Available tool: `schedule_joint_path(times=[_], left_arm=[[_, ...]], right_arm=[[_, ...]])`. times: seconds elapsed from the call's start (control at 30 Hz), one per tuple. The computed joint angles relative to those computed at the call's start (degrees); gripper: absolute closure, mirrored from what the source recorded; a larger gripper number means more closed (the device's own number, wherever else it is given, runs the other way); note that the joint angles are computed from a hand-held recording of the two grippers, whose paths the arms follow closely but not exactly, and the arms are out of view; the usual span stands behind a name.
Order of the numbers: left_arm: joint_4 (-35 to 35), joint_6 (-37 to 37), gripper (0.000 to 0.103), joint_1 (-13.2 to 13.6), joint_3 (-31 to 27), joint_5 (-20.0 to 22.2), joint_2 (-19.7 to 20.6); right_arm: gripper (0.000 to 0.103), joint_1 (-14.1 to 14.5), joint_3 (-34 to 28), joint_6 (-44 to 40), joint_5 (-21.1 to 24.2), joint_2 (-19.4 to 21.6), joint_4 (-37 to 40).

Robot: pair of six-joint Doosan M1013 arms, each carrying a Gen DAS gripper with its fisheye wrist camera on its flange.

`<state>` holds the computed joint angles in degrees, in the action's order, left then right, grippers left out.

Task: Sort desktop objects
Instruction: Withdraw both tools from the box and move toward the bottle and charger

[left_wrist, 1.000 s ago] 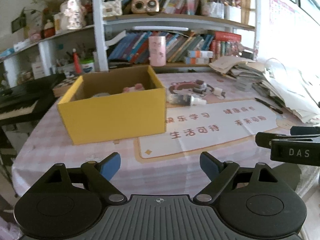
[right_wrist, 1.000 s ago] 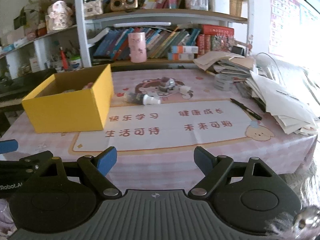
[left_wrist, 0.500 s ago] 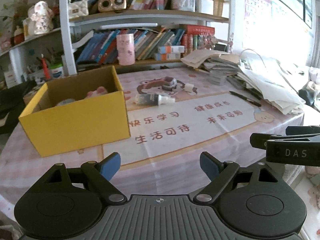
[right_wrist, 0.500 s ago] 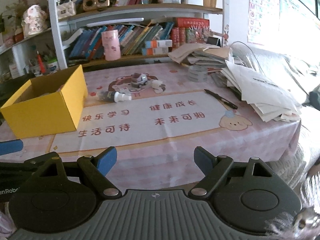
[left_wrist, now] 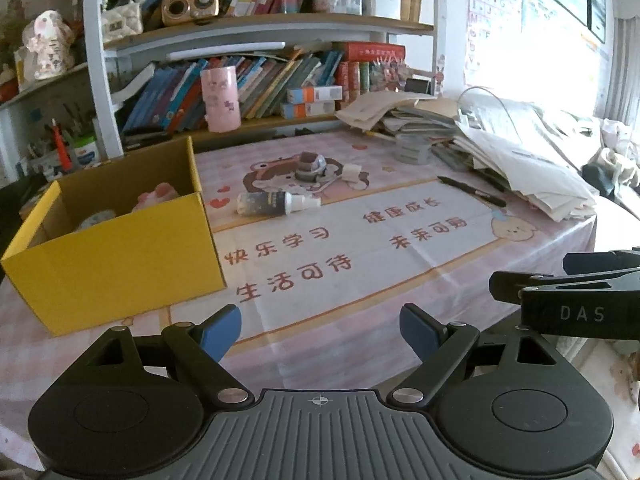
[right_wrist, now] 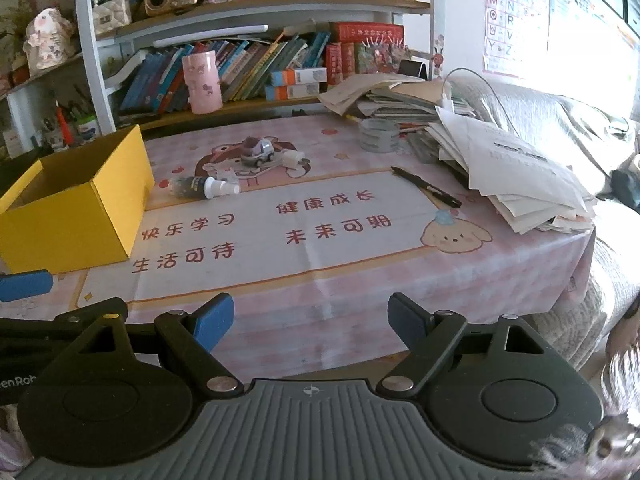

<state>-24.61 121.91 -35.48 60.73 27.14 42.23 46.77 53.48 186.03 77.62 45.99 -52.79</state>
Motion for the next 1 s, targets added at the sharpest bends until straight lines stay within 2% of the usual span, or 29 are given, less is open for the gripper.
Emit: schedule_joint_path(times=[0.23,0.37,0.6,0.83,1.0], left_arm=[[1.53,-2.03,0.014,-0.46,-1.65,0.23,1.08],[2.92,-4.61,0.014,-0.70,-3.00,-0.08,1.91],[9.69,-12.31,0.014,-1.51,-7.36,1.45,4.24],[16.56,-21.08,0.014,-2.59,-14.23,5.89,7.91],[22.26,-28.56,0.014,-3.51,-18.16,6.54,10.00]], right_arm=[[0.020,-0.56,1.12,0.08,-1.22,-0.55,-0.33],[0.020,-1.59,2.36,-1.56,-4.05,-1.27,-0.44],[0.020,-3.82,3.95,-4.86,-9.06,-2.30,0.17],[0.020,-6.53,5.73,-7.90,-13.31,-3.48,2.63],[0.020,-8.43,7.90,-9.92,-17.31,-4.77,2.49]])
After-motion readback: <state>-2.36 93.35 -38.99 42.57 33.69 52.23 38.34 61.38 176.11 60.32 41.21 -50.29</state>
